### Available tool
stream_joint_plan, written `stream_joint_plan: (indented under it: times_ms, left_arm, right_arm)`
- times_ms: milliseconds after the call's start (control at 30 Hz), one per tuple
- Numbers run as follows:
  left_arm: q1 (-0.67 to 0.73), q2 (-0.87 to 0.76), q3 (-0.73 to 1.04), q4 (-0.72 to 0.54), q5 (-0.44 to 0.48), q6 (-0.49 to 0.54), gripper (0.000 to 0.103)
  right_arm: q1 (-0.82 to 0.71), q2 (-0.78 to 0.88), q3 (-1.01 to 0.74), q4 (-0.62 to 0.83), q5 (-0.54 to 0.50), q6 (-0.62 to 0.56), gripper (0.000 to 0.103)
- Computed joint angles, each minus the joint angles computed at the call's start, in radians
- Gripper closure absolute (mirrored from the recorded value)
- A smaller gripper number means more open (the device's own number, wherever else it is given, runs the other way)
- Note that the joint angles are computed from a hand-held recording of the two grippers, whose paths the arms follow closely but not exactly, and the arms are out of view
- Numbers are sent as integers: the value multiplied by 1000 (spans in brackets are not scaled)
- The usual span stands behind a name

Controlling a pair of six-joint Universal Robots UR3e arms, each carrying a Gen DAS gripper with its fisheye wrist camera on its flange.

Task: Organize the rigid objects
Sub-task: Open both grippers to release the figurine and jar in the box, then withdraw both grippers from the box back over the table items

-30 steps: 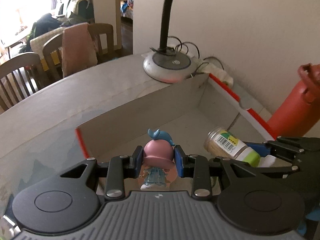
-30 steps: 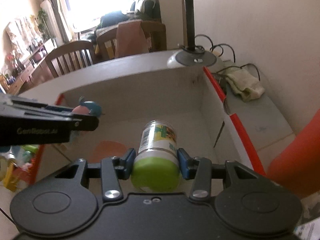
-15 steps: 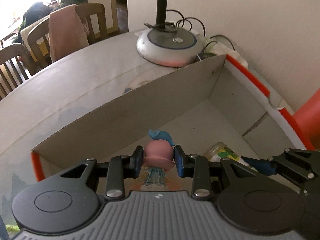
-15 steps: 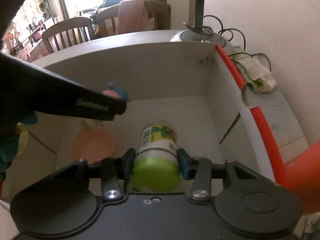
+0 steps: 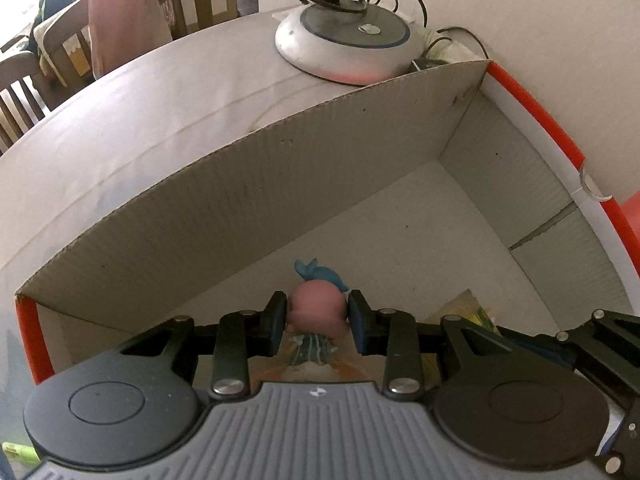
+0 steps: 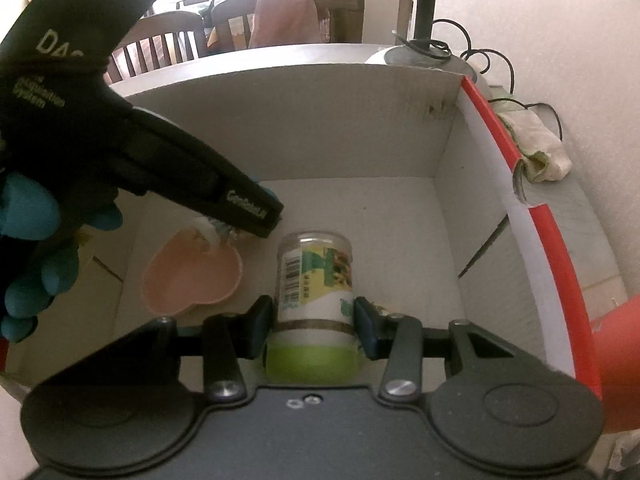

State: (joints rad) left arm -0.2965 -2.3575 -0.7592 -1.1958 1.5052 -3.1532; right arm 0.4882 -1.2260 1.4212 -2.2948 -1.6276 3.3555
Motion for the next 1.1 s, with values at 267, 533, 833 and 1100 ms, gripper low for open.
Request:
stream_joint_plan:
  times_ms: [267, 533, 833, 1100]
  left_arm:
    - [-6, 12, 27, -52, 20, 8, 63]
    - [8, 148, -157, 55, -7, -13, 41]
    - [16, 322, -364, 166, -22, -35, 41]
    - [38, 526, -568, 263, -36, -54, 41]
  right_arm:
    - [-32, -29, 30, -15, 33, 10, 49]
    - [-46, -85, 81, -38, 55, 22, 42]
    - [-43, -169, 123, -52, 71, 11, 39]
    - [-15, -242, 149, -84, 73, 0, 26]
